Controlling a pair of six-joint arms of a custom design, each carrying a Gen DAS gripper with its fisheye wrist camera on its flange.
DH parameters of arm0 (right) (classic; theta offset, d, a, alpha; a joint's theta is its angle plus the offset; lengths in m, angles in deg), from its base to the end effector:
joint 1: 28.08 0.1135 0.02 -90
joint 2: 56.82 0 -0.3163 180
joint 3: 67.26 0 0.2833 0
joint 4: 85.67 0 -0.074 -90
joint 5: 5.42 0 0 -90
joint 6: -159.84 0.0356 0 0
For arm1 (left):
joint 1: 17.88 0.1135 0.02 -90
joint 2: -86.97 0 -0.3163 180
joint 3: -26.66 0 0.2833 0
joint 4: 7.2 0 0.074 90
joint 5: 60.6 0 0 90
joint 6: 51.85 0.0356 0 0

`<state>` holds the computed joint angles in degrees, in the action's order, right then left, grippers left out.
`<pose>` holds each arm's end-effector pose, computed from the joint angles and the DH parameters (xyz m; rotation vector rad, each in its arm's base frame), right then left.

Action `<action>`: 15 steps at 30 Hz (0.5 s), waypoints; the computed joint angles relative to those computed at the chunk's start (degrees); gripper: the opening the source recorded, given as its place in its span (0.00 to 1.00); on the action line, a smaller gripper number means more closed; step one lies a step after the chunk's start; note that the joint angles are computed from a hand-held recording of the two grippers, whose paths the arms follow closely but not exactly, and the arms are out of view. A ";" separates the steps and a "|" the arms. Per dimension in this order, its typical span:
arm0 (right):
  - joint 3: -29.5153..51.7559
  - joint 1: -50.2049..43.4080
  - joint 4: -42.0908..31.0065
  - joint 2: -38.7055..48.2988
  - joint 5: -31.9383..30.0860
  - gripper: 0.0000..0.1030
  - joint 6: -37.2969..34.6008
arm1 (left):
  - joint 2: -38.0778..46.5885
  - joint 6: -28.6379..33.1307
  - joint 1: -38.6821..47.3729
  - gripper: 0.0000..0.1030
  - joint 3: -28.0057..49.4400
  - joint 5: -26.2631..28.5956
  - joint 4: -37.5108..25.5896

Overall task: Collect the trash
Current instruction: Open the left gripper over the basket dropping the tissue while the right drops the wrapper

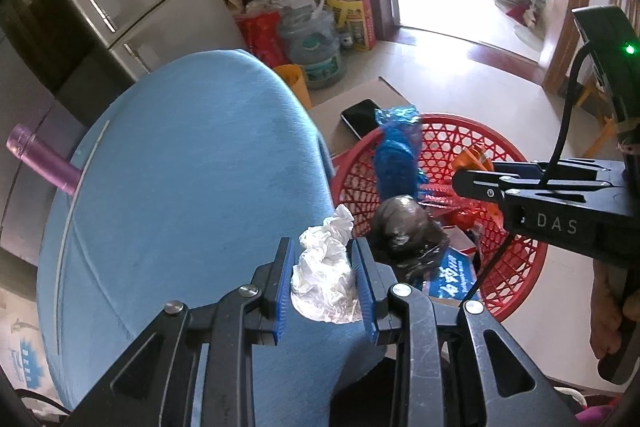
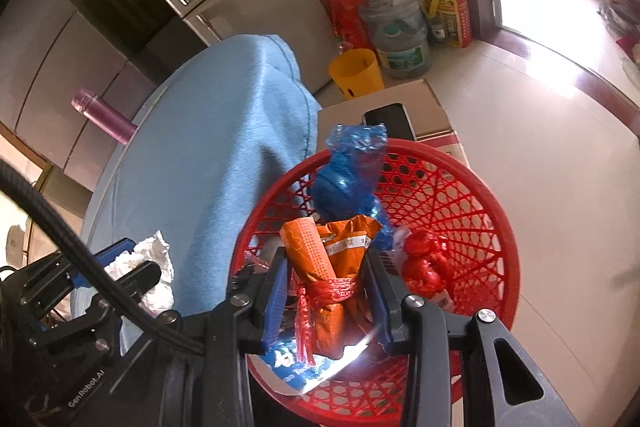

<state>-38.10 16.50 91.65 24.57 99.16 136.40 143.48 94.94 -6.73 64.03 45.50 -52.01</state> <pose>0.1548 0.1400 0.1136 0.5874 2.4838 0.4806 0.1595 0.0214 0.1872 1.0915 2.3737 0.0312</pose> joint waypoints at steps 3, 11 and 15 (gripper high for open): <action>-0.89 -0.80 -0.26 -0.76 -0.15 0.38 0.28 | 0.24 -1.49 -2.76 0.31 -0.40 -1.08 0.37; -3.55 -2.94 -2.10 -4.64 -0.10 0.38 0.63 | 0.81 -4.82 -9.38 0.31 -1.22 -3.41 1.38; -4.38 -4.35 -3.06 -6.39 -0.18 0.38 0.35 | 1.70 -6.73 -12.72 0.31 -1.38 -4.32 1.70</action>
